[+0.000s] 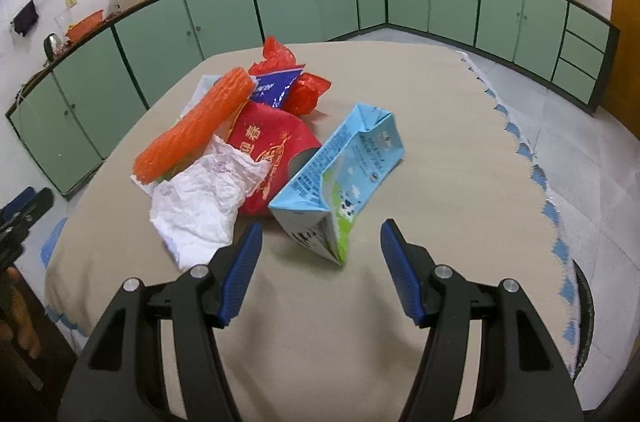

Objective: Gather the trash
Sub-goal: 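Grasp the blue milk carton with the right gripper and lift it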

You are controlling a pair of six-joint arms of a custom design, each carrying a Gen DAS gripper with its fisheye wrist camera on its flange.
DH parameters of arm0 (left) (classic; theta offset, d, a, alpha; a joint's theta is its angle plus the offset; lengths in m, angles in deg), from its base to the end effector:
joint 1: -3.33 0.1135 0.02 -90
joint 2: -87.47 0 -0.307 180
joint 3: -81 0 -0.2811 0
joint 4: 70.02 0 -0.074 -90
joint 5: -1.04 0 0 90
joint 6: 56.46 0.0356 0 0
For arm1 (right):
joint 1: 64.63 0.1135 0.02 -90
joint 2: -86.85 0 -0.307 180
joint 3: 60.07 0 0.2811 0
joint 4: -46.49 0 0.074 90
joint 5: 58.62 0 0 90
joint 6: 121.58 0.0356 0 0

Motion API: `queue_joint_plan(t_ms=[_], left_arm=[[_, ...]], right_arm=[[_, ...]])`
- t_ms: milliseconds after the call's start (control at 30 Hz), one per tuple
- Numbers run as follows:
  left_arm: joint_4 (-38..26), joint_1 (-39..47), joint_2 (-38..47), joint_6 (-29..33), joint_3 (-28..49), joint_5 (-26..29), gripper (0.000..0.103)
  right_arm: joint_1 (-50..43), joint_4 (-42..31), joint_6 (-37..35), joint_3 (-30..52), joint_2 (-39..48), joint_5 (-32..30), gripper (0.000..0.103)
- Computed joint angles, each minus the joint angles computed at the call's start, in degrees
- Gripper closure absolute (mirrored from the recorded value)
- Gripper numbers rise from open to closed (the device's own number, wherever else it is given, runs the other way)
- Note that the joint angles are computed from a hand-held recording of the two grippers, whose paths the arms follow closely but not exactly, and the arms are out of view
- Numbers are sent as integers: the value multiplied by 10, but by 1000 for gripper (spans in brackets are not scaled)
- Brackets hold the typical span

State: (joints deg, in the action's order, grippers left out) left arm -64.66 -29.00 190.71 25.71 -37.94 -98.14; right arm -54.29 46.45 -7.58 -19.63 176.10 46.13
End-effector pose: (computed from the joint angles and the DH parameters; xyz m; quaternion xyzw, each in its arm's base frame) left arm 0.3292 -0.2016 0.1582 0.1541 0.8787 -0.0860 0.4436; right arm 0.2697 0.0400 0.1273 0.1552 0.9165 -0.0119 0.3685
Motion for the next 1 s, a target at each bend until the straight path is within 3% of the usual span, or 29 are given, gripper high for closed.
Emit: queue_joint_plan(t_ms=[100,167,233,267,1000], left_arm=[[3,7,3,1,-1,7,22],[3,8,3,3,0,13,23],[0,5,2,2,2,13,23],[-2,0,3,2,5,12,23],[-29,-127,43,-33,63,-17,23]], right_arm=[[0,18,5,12,35,8,44],[-5,25,2,18,48,2,52],[-14,32,-5,19,57,-10,69],[-17,38,-7,15,54,-11,71],[-142,29,-98,-86,-120,-76,73]])
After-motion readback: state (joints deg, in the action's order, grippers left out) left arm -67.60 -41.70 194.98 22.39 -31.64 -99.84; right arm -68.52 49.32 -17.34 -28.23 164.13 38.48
